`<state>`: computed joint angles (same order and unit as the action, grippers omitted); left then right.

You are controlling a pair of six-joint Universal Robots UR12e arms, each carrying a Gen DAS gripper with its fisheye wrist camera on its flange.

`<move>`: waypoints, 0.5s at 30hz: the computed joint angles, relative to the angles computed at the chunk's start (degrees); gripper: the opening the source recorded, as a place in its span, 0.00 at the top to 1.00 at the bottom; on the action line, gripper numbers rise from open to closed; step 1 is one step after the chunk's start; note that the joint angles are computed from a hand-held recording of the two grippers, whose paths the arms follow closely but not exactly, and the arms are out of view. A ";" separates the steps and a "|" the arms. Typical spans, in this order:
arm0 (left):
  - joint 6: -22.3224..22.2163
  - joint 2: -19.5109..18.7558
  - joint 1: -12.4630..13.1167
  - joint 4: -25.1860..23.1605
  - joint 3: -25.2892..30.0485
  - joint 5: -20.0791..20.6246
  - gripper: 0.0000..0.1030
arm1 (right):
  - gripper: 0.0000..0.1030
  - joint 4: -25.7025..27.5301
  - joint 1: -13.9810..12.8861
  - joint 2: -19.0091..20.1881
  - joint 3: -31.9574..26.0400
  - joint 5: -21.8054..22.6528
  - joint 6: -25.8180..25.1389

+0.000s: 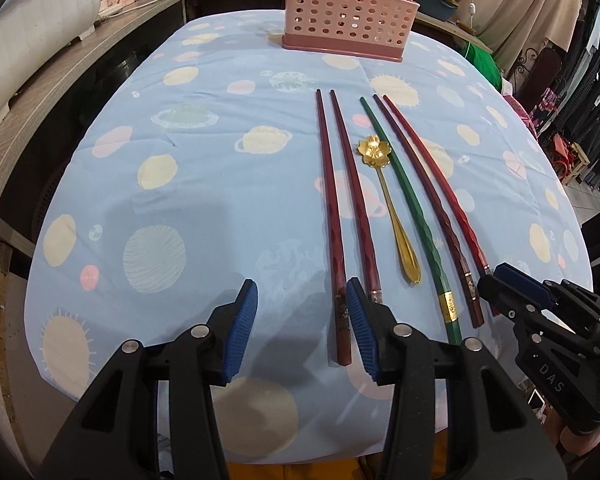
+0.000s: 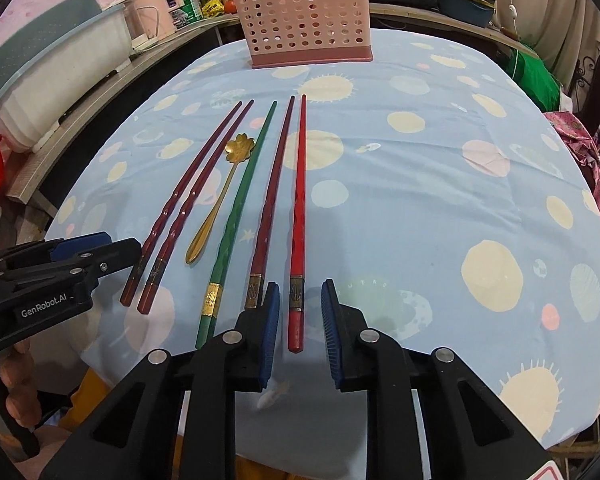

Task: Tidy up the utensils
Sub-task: 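Move both open grippers back over the remaining utensils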

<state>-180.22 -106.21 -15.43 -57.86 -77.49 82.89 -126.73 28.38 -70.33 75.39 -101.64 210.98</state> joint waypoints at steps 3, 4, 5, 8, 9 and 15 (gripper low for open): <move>0.00 0.02 -0.02 -0.43 -0.12 -0.34 0.58 | 0.81 0.02 0.03 0.02 -0.01 -0.11 -0.05; 0.05 0.04 -0.04 -0.54 -0.19 -0.45 0.58 | 0.81 0.01 0.09 0.00 0.03 -0.24 -0.08; 0.09 0.05 -0.06 -0.69 -0.24 -0.52 0.58 | 0.81 0.04 0.14 -0.01 0.05 -0.40 -0.13; 0.57 0.12 -0.36 -0.31 -0.47 0.30 0.57 | 0.82 0.20 0.29 0.02 0.01 -0.90 -0.38; 0.63 0.14 -0.40 -0.19 -0.55 0.44 0.57 | 0.82 0.22 0.35 0.01 0.02 -1.04 -0.44; 1.54 0.30 -0.80 0.51 -0.96 1.83 0.57 | 0.82 0.07 0.40 0.09 0.02 -1.34 -0.56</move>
